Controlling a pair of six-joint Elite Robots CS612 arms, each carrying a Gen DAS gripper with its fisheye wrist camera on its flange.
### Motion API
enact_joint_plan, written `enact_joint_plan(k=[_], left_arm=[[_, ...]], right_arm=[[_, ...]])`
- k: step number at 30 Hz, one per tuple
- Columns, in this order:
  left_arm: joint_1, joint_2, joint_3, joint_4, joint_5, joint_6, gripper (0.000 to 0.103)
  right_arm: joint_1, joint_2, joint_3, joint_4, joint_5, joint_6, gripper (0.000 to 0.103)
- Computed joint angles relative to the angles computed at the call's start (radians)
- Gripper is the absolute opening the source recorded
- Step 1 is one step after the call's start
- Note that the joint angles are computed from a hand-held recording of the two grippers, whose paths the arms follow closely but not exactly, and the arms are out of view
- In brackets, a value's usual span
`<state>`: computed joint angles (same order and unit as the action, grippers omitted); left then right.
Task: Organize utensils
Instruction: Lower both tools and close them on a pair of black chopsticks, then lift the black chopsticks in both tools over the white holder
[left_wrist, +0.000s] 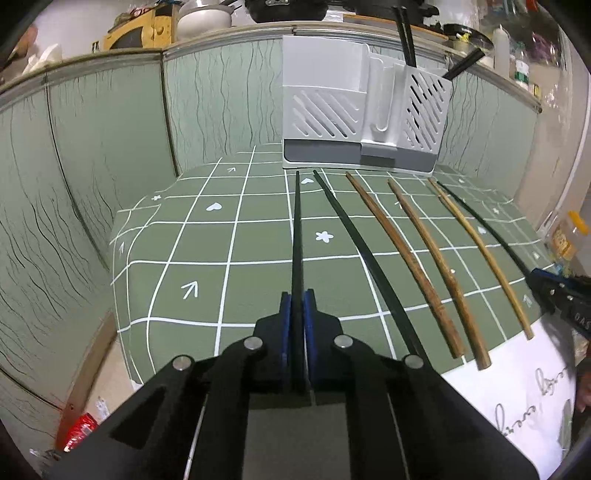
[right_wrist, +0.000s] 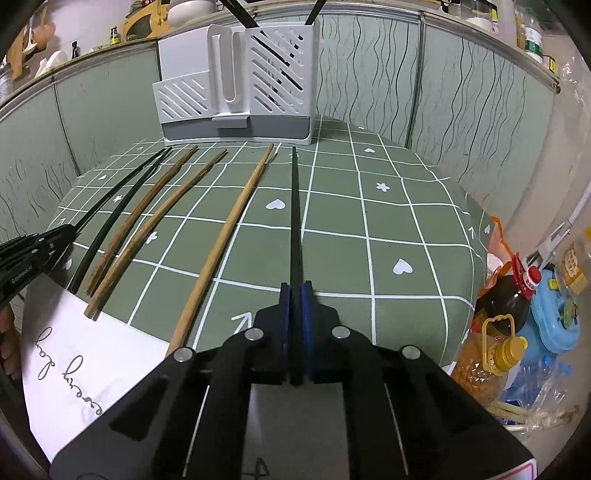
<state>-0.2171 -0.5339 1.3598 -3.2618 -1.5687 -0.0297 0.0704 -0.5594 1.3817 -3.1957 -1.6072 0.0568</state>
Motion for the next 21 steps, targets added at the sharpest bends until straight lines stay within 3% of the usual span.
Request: enact_joint_plan(k=[10,21], left_arm=[[0.014,-0.030,0.030,-0.028,-0.025,0.028,0.007],[0.034,-0.071,0.048,-0.041,-0.073,-0.003,0.006]], right_arm=[[-0.009,-0.037,0.035,-0.031,0.042,-0.007,0.006],[-0.017,-0.089,0.070,-0.095,0.091,-0.004,0.006]])
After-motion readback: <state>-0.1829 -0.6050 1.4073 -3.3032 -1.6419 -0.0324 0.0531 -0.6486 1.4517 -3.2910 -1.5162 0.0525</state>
